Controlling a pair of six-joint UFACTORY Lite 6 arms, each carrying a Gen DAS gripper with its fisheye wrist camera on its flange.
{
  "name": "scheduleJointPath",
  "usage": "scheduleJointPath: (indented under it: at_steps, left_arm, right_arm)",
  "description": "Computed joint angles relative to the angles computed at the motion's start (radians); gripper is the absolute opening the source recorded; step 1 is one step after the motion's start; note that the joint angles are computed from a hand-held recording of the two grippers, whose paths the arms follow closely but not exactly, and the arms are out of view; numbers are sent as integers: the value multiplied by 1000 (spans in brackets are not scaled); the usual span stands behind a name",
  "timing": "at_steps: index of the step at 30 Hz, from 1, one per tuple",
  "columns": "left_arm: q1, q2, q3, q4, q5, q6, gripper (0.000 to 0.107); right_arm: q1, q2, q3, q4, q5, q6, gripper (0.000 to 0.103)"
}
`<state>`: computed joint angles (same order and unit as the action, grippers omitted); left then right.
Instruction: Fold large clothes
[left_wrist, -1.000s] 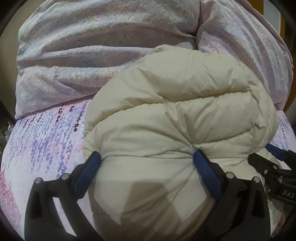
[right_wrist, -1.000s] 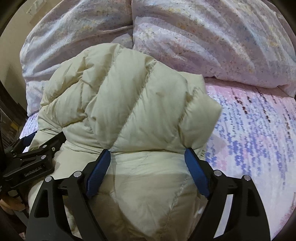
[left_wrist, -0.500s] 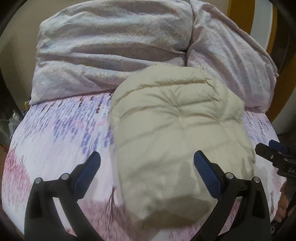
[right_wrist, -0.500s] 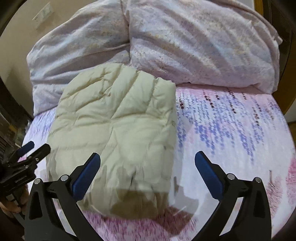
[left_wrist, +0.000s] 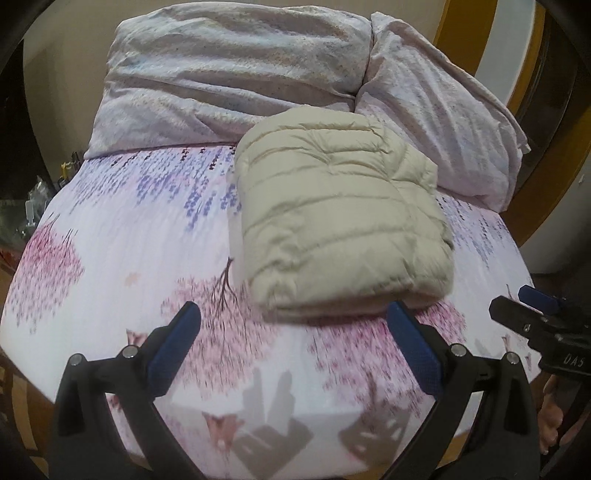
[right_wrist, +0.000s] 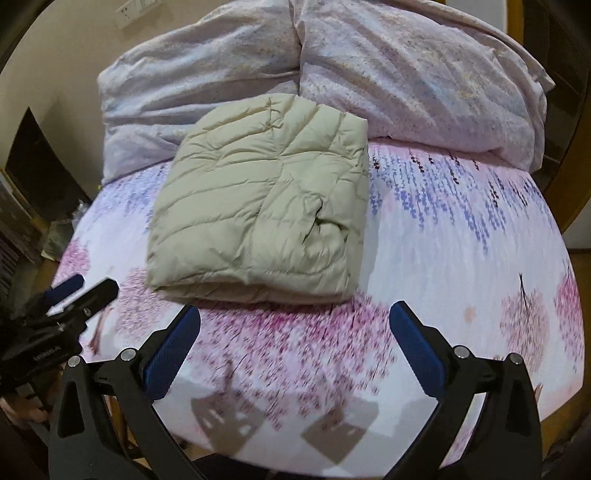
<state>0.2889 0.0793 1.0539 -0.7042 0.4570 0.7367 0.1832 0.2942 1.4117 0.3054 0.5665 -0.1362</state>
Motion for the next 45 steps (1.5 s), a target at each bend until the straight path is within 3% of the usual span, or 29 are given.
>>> scheduleJointPath:
  at_steps: [7,14,45]
  left_arm:
    - [37,-124,-103,-59,59,53,100]
    - [37,-195,-165,-85,74,80,100]
    - [48,-167,-162,-140,108,137,100]
  right_arm:
    - [-16,-138,-166,136,-23,-81,102]
    - [2,-200,-248,138,-37,-78,102]
    - [35,-209,-281,127,-85,-25,102]
